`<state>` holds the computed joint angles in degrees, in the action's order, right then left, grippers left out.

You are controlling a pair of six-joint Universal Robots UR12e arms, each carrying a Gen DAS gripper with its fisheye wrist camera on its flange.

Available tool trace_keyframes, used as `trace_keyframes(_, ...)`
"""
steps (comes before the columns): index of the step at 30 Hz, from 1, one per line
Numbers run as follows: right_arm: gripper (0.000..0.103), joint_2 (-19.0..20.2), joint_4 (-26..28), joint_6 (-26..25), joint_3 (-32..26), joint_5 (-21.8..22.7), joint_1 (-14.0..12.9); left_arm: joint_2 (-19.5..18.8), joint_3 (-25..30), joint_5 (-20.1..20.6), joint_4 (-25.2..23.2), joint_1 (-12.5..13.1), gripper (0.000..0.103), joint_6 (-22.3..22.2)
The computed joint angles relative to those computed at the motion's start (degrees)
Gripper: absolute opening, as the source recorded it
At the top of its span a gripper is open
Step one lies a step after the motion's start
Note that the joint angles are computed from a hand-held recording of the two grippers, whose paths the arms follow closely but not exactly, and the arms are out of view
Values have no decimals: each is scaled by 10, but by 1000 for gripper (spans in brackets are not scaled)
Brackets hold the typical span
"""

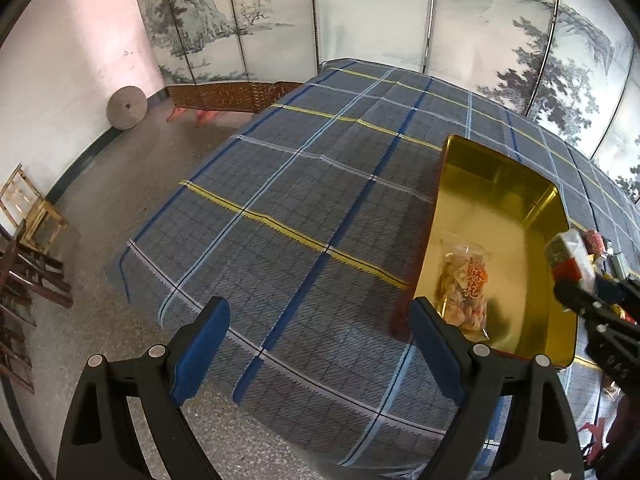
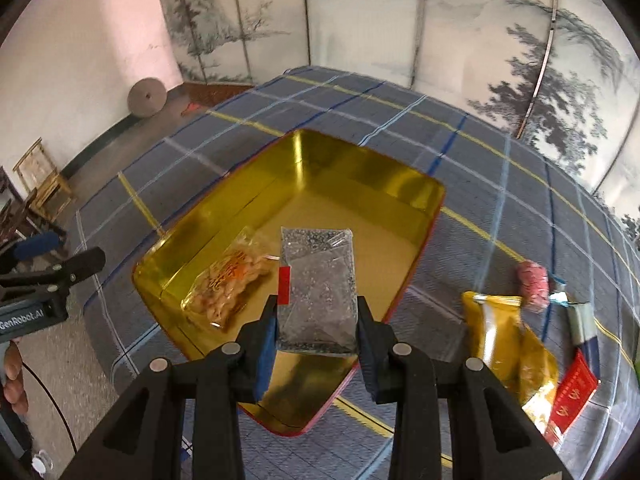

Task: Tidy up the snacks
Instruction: 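Carry the clear seed bag with the right gripper over the gold tin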

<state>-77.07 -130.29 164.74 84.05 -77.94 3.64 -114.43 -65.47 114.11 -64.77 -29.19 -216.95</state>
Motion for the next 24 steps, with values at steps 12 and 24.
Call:
trace_keyframes(12,35,10,14,-14,-3,-23,11,4,-5,-5,-10,3,89,-12)
trace_keyframes(24,35,15,21,-22,-4,-36,15,4,-8,-13,-15,4,89,-15)
